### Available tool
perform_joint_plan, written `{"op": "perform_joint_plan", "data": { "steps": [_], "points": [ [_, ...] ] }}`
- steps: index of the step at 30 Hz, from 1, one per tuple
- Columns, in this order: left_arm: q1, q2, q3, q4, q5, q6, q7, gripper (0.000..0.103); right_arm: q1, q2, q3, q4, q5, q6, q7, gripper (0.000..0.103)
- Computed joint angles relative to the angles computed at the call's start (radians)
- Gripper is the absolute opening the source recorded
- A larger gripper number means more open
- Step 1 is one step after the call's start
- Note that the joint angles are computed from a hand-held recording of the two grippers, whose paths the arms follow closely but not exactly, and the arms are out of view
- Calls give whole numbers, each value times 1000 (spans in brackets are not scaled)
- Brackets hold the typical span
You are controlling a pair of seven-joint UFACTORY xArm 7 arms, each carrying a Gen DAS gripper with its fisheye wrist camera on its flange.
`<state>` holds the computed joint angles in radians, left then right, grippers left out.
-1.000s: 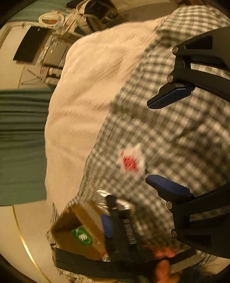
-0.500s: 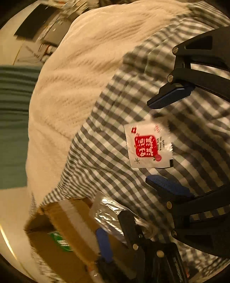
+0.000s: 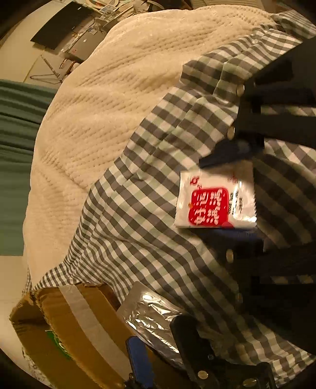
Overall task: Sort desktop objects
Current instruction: 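Hold the blister pack in left tool while right grasps red-white sachet, then drop the blister pack in the box with left tool while right drops sachet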
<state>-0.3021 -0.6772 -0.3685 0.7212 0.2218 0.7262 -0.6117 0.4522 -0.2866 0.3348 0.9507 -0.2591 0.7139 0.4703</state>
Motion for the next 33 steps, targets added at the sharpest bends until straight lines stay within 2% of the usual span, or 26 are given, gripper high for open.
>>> {"op": "perform_joint_plan", "data": {
  "steps": [3,5,9,10,11,25,29,33],
  "points": [
    [11,3,-16,15,21,8,-5,63,4,-20,-4,-13,7,-2,-10,33],
    [18,8,-25,27,33,13,-11,63,4,-33,-4,-21,11,-4,-11,24],
    [15,6,-26,33,32,21,-27,63,-2,-50,0,-27,20,-17,-3,18],
    [15,5,-27,34,33,23,-31,63,-4,-53,2,-28,18,-17,-1,14],
    [14,5,-29,36,34,28,-32,63,1,-59,-4,-31,35,-21,-10,6],
    [-25,-80,-33,43,3,116,-45,63,12,-208,-4,-81,147,4,-15,5],
    [-54,-142,-4,60,-55,161,-30,63,-14,-275,56,-48,95,76,21,5],
    [-42,-210,12,97,-71,199,8,63,-32,-318,110,30,69,123,63,5]
  ]
}}
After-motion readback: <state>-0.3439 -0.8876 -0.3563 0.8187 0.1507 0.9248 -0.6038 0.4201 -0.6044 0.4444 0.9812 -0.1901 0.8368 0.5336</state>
